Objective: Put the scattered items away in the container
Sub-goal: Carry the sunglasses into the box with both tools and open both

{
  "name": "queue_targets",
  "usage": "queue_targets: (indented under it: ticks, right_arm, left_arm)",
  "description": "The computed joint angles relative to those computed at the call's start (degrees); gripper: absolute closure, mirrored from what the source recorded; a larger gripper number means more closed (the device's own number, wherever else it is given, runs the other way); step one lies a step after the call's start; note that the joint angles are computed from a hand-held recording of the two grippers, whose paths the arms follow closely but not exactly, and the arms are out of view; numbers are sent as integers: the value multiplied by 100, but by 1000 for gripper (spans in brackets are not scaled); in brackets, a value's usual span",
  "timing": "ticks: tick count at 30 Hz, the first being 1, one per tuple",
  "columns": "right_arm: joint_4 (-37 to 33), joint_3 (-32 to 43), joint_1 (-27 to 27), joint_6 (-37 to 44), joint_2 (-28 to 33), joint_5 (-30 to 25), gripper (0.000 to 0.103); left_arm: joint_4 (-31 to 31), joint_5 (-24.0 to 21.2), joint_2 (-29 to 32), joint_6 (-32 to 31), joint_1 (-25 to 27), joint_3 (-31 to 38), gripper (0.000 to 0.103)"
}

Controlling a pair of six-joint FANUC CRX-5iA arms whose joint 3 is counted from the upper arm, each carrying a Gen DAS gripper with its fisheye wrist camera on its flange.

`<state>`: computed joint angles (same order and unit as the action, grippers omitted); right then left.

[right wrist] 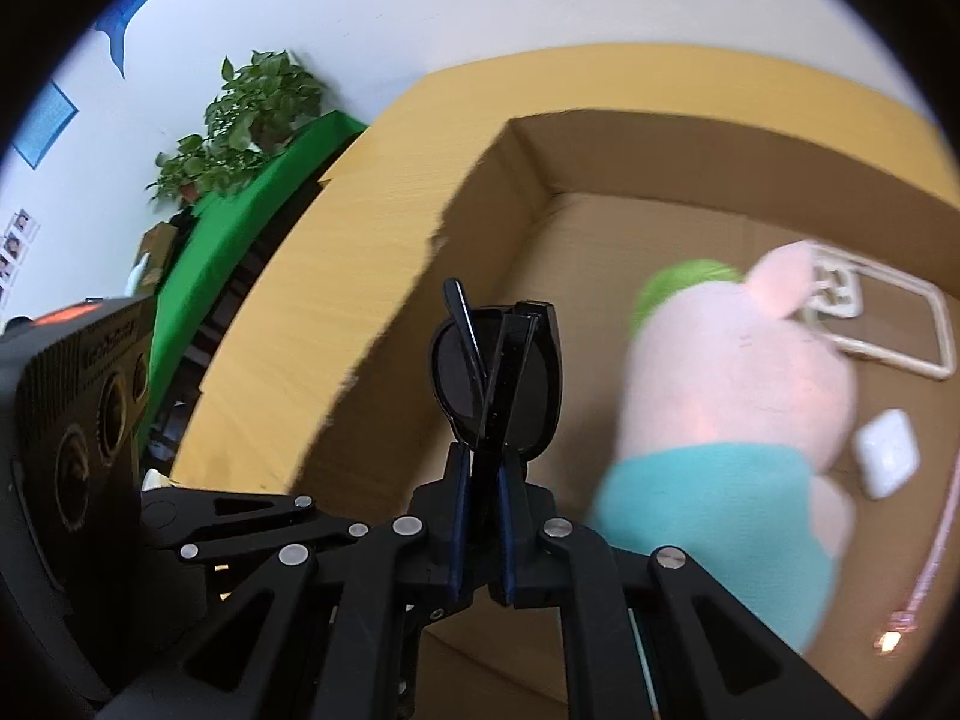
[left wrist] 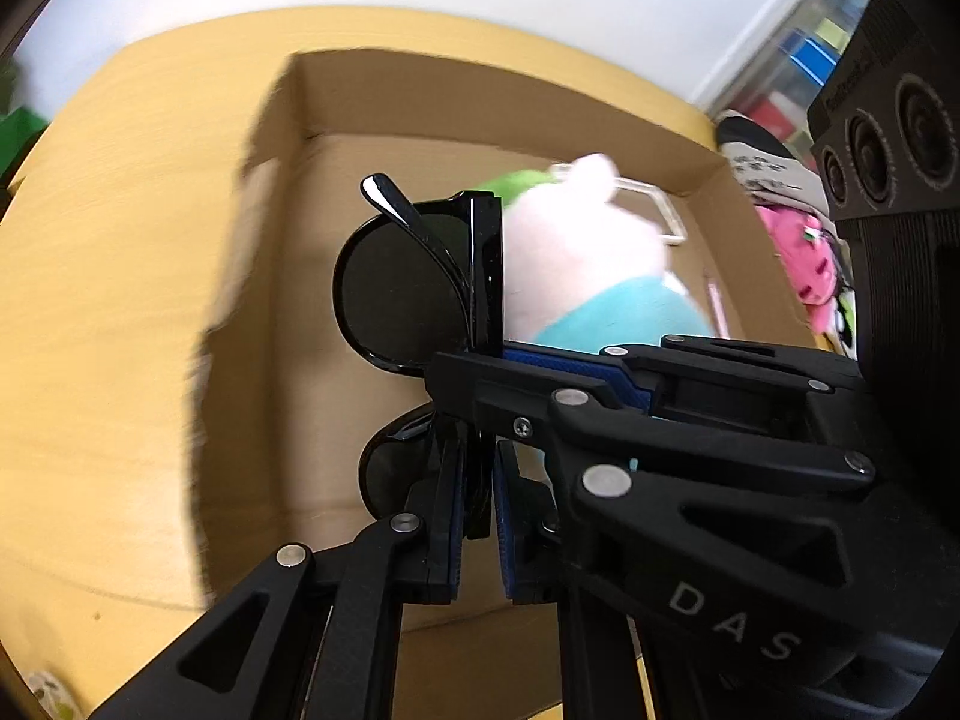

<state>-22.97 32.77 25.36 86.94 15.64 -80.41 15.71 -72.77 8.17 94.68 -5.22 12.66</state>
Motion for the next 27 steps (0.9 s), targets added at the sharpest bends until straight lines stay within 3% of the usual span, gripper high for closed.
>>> queue_targets:
  ticks: [11, 21, 25, 27]
  right_arm:
    - [396, -107, 208, -419, 282, 52, 94]
    - [618, -220, 292, -571, 259, 208, 91]
    - [601, -219, 300, -545, 214, 173, 82]
    - [566, -287, 273, -538, 117, 217, 69]
  left_arm:
    - [29, -362, 471, -74, -10, 313, 94]
    - [2, -273, 483, -80, -20, 292, 90]
    - [-87, -81, 262, 30, 5, 106, 65]
    - [-30, 105, 49, 4, 24, -78, 62]
